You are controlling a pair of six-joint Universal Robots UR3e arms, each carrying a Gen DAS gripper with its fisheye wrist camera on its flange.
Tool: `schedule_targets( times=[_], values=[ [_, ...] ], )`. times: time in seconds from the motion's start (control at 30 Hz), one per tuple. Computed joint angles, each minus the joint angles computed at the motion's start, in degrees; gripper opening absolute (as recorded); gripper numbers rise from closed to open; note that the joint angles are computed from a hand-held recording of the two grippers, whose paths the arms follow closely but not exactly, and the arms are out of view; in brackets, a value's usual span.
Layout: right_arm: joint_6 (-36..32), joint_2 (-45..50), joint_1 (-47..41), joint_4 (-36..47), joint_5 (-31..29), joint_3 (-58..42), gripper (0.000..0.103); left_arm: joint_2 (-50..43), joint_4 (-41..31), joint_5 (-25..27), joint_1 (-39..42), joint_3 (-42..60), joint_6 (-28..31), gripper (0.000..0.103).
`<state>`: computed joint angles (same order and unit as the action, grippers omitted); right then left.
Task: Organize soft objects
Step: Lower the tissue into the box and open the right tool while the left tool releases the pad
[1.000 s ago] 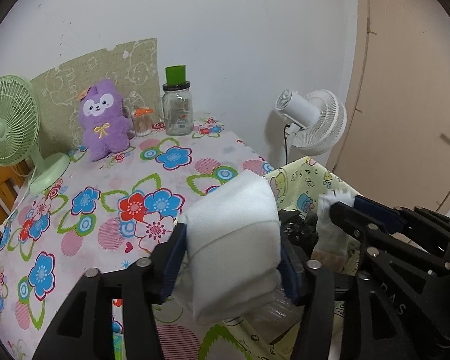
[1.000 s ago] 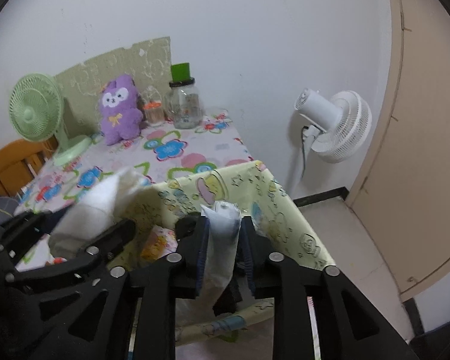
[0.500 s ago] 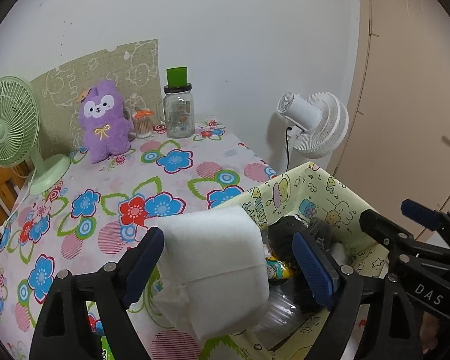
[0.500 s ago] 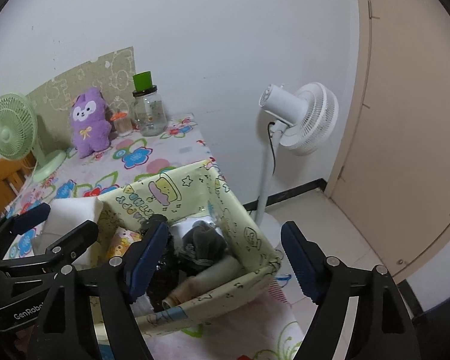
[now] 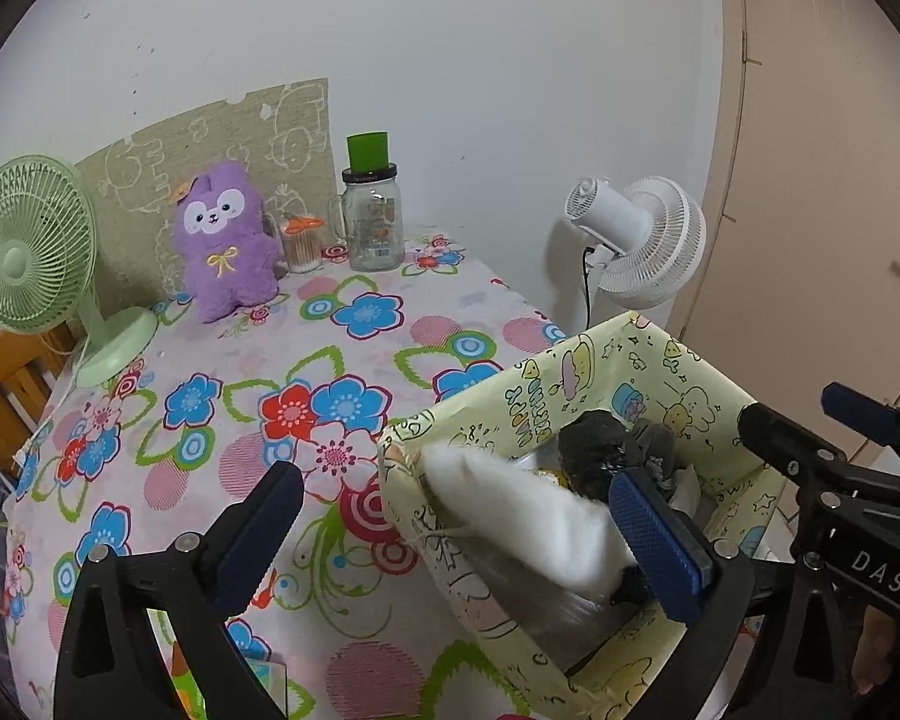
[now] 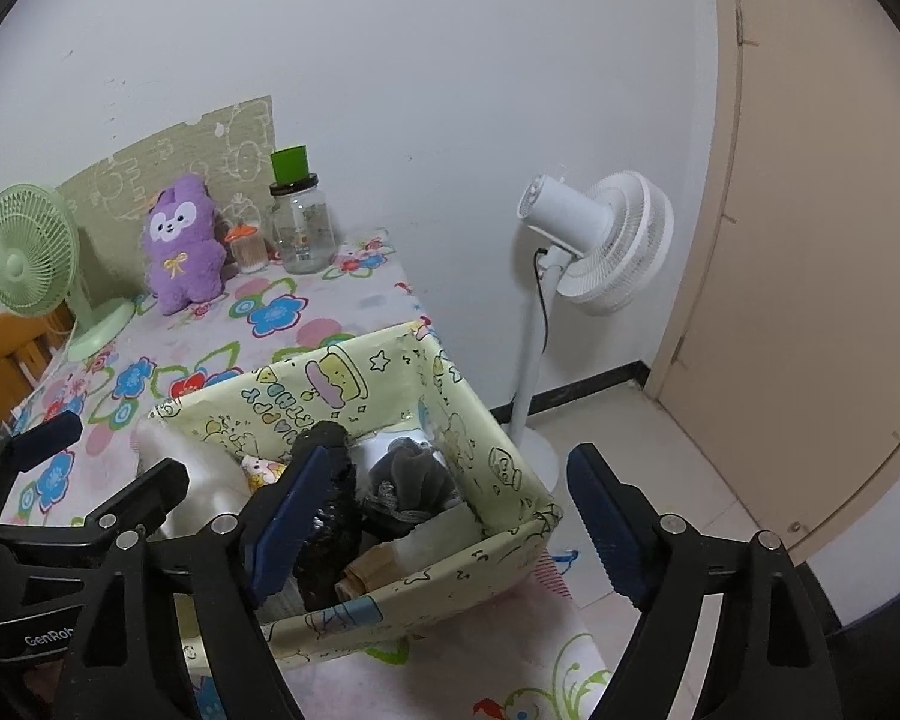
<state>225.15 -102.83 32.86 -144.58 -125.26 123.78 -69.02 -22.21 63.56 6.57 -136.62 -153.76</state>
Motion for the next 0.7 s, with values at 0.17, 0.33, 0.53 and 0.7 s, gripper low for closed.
schedule_targets(
  times=[0.17,0.33,0.53,0.7],
  values=[
    [2.0,-1.1,1.9,2.2,-1.9,-0.6,0.086,3.2,-2.9,-1.0,1.1,-0.9,1.3,0.103],
    [4.1,-1.0,4.8,4.8,-4.3,-2.4,0.088,9.1,-7.6,-3.0,3.9,-2.2,3.6,0.103],
    [6.7,-0.1,8.5,8.0,-6.7,-5.3,0.091,17.6,-16.0,-6.1,9.5,-3.1,7.4,0.103],
    [9.0,1.8,11.9,10.3,-8.8,-8.2,0.093,27.2,-27.2,-10.7,17.8,-3.8,13.7,0.103]
  ],
)
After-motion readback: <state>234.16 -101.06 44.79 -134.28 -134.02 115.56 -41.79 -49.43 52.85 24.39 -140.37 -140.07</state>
